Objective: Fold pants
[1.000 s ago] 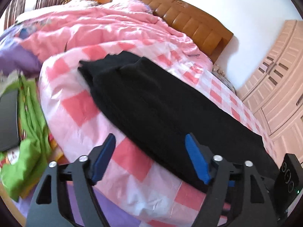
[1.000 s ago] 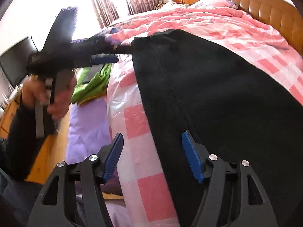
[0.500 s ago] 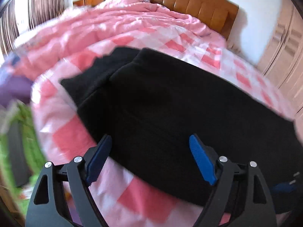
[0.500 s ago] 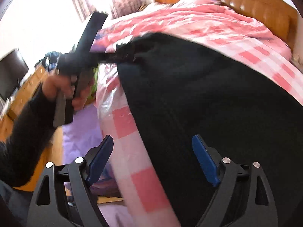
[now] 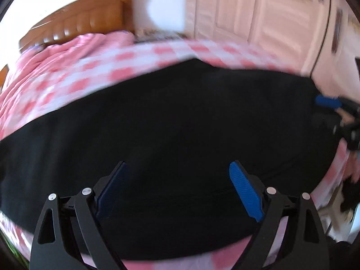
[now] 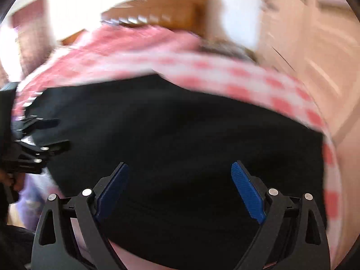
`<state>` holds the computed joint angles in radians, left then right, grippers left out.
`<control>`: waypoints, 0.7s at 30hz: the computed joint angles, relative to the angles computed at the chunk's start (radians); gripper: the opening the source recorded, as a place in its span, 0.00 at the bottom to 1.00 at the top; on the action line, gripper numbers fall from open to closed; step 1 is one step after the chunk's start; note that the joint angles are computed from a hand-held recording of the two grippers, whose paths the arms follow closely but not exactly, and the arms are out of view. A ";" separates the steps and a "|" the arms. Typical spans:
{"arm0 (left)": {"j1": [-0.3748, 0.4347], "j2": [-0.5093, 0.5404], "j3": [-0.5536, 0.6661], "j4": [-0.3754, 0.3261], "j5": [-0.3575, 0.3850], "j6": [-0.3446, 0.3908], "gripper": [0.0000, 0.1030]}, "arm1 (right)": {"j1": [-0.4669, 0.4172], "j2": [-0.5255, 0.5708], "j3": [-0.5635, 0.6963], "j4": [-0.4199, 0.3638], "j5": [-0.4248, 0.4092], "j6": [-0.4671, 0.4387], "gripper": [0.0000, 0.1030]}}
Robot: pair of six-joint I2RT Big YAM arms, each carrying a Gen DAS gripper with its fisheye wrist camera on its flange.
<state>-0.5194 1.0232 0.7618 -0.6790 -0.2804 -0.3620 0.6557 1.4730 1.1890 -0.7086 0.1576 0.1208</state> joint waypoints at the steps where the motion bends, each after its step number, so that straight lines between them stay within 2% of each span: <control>1: 0.001 0.055 0.017 -0.008 -0.008 -0.009 0.94 | -0.036 -0.009 -0.029 0.022 -0.065 -0.014 0.90; 2: 0.002 0.064 0.010 0.022 -0.020 -0.013 0.97 | -0.061 -0.039 -0.063 0.061 -0.138 -0.019 0.90; 3: 0.013 0.077 0.014 0.029 -0.016 -0.012 0.99 | -0.067 -0.056 -0.075 0.049 -0.159 -0.050 0.90; 5: 0.037 0.088 0.019 0.034 0.005 -0.006 0.99 | -0.067 -0.077 -0.087 0.032 -0.173 -0.056 0.90; 8: 0.032 0.121 0.038 0.032 -0.020 -0.020 0.99 | -0.061 -0.101 -0.125 0.078 -0.166 -0.053 0.90; 11: 0.026 0.145 0.093 -0.047 -0.048 -0.053 0.96 | -0.074 -0.137 -0.161 0.132 -0.188 -0.053 0.89; 12: 0.015 0.148 0.116 -0.067 -0.069 -0.060 0.89 | -0.085 -0.152 -0.178 0.149 -0.186 -0.049 0.89; 14: -0.029 0.152 0.169 -0.058 -0.104 -0.037 0.88 | -0.114 -0.170 -0.184 0.202 -0.210 -0.011 0.90; 15: -0.051 0.174 0.216 -0.038 -0.107 0.005 0.89 | -0.124 -0.175 -0.191 0.219 -0.226 0.012 0.90; 17: -0.073 0.239 0.300 -0.021 -0.080 0.070 0.90 | -0.142 -0.169 -0.186 0.224 -0.244 0.054 0.90; 19: -0.072 0.371 0.431 -0.025 0.057 0.135 0.93 | -0.144 -0.160 -0.181 0.210 -0.223 0.059 0.90; 20: -0.071 0.436 0.490 -0.037 0.092 0.147 0.92 | -0.142 -0.156 -0.177 0.204 -0.216 0.048 0.90; 21: -0.075 0.476 0.526 -0.046 0.089 0.155 0.92 | -0.140 -0.161 -0.183 0.200 -0.205 0.039 0.90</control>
<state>-0.5946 1.4991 1.2880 -0.7254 -0.1916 -0.2067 0.5156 1.3123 1.0058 -0.5086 -0.0471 0.1593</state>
